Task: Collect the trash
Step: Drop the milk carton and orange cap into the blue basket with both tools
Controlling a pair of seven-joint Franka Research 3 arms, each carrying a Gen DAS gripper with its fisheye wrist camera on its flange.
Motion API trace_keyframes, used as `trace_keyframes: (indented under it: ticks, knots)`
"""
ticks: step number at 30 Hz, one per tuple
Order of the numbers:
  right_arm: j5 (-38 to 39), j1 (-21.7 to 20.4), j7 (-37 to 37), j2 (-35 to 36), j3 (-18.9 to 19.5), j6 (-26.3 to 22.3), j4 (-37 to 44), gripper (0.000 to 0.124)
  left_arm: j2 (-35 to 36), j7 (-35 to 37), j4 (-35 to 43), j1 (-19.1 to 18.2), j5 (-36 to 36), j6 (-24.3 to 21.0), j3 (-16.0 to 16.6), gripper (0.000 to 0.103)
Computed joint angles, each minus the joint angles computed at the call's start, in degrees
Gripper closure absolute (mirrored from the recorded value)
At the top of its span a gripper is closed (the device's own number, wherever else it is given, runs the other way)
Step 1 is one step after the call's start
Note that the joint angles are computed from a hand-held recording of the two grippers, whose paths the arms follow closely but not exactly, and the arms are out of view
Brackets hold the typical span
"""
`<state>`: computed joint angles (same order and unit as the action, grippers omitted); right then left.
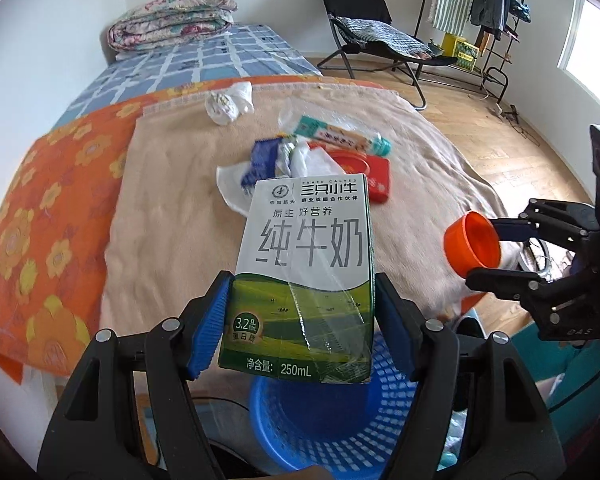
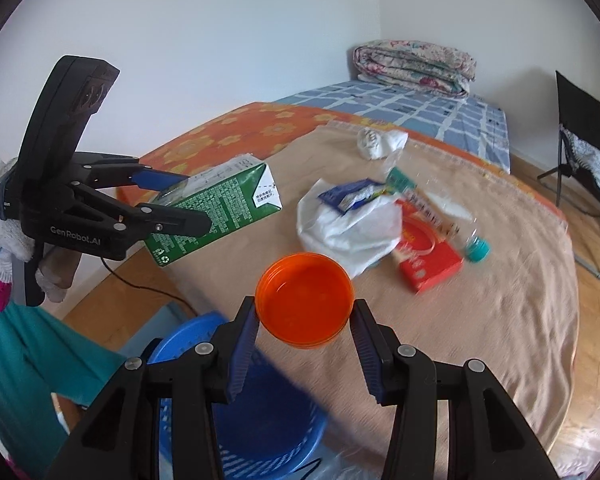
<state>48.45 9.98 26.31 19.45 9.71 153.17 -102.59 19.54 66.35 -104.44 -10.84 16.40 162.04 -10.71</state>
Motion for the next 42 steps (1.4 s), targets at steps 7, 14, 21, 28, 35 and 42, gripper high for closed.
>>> trace_keyframes:
  ticks: [7,14,21,28,35,42]
  knots:
    - [0.6,-0.2,0.8,-1.3,-0.6,-2.1,-3.7,0.075,-2.4,-0.3,-6.1,-0.3,-1.7,1.7,-1.4,0.032]
    - [0.2,0.2,1.0,-1.9,-1.1,-3.2,-6.1,0.075,-2.6,0.5,-9.8,0.2,-4.7,1.0,-2.8,0.032]
    - [-2.4,1.2,2.7,-1.7,-1.3,-4.9,-7.6,0.075,-2.3,0.8,-11.9,-0.4,-4.5,-1.1,-2.6,0.032]
    - [-4.3,2.0,4.3,-1.3,-1.2,-5.5,-8.7,0.075,-1.9,2.5,-12.5,0.1,-6.2,-2.8,-3.2,0.032]
    - [-5.9,2.6,5.8,-0.9,-1.2,-5.0,-8.9,0.068,-1.7,3.7,-12.6,0.2,-7.3,-3.5,-3.4,0.032]
    - [-5.5,2.3,6.1,-0.8,-1.0,-4.5,-8.7,0.059,-1.4,4.0,-12.2,0.0,-7.5,-3.5,-3.2,0.032]
